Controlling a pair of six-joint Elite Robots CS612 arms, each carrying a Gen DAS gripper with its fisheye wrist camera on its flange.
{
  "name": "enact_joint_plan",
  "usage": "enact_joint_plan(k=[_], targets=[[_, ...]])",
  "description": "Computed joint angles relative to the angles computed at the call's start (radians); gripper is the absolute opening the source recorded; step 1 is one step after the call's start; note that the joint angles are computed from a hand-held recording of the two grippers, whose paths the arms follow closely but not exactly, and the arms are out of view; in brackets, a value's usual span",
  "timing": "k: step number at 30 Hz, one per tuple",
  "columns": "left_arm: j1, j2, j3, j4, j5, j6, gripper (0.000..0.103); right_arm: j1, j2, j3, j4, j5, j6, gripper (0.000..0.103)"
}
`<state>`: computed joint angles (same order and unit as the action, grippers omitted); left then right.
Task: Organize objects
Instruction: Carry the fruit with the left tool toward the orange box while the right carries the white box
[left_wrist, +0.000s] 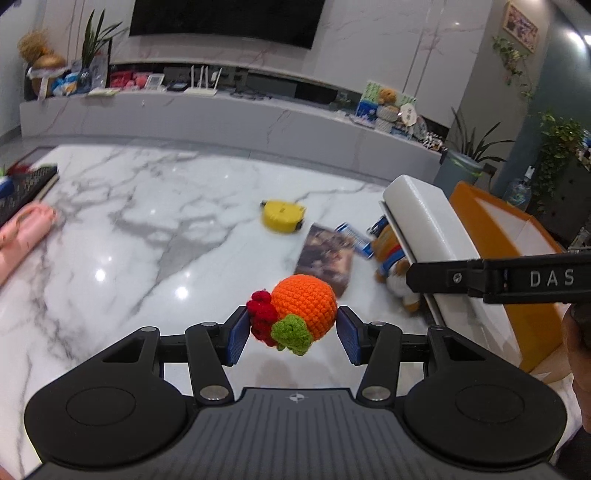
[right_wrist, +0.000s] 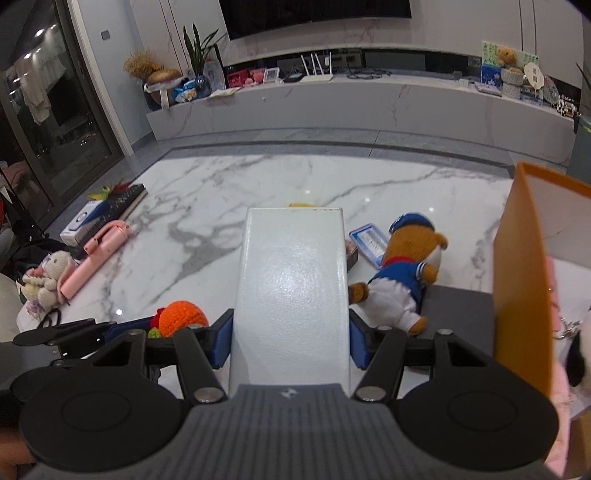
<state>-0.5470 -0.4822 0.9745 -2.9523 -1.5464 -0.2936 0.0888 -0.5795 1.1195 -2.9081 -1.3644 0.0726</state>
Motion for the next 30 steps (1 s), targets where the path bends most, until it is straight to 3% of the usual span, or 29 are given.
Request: enact_joint_plan(k=[7,15,22,30], targets=[[-0.017,-0.022,-0.013,-0.053,-0.009,0.041,0.058,-0.011,-0.07,0.082,-0.077,-0.004,-0.037,0.062],[-0.045,-0.023,-0.066,-0.102,-0.07,0.107,0.058,-0.044,-0.156,0.167,-0.164,-0.012,-0.094,0.062],[-0.07,0.015,-0.158,-0.073,-0.12,0.168,0.058,-0.075,-0.209,0.218,-0.222,-0.037,-0.167,0.062],[-0.091,0.088,-0.298,0.013,-0.169,0.214,0.058,-0.112,-0.233,0.242,-0.232,-0.06,-0.281,0.062]])
